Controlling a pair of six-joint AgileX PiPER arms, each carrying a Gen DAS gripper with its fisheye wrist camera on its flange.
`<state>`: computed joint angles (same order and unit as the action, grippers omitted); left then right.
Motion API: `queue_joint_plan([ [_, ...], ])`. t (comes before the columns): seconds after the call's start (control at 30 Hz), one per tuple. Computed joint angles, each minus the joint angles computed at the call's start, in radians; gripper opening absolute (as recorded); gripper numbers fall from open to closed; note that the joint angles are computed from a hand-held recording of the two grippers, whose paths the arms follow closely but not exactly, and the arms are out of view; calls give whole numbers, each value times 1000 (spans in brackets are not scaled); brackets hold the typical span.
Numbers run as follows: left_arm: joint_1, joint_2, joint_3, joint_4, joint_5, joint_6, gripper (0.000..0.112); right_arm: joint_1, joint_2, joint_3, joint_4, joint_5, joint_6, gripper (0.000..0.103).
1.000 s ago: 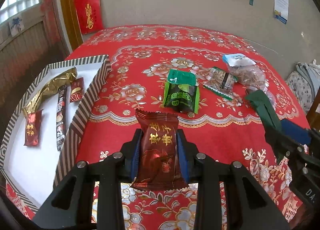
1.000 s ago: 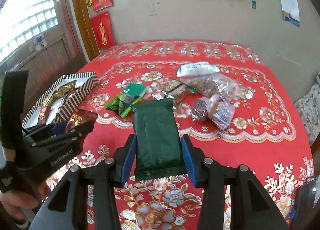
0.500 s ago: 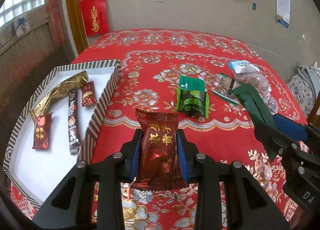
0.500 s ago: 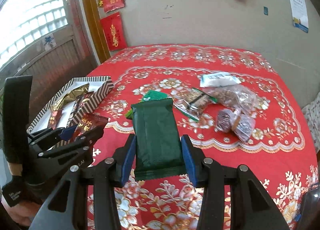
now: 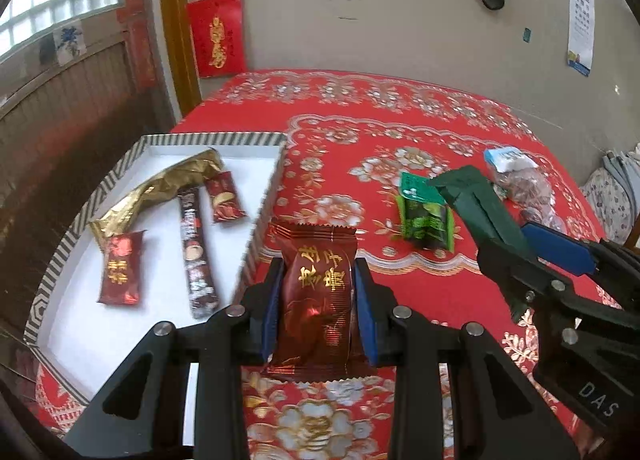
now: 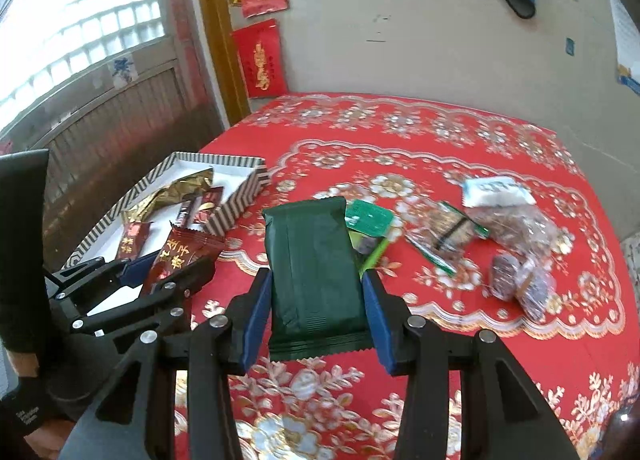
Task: Organize snacks
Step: 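Lift both held packets and carry them over the white box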
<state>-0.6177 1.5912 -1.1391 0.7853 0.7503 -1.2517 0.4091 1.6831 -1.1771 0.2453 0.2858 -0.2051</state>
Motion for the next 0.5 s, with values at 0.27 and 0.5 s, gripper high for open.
queue_joint_plan([
  [0.27, 76, -79, 76, 14, -5, 7, 35, 82, 58, -94, -79, 35, 73, 45],
  [0.5, 151, -136, 142, 9, -29, 23, 35, 140, 112, -171, -125, 65, 117, 45],
])
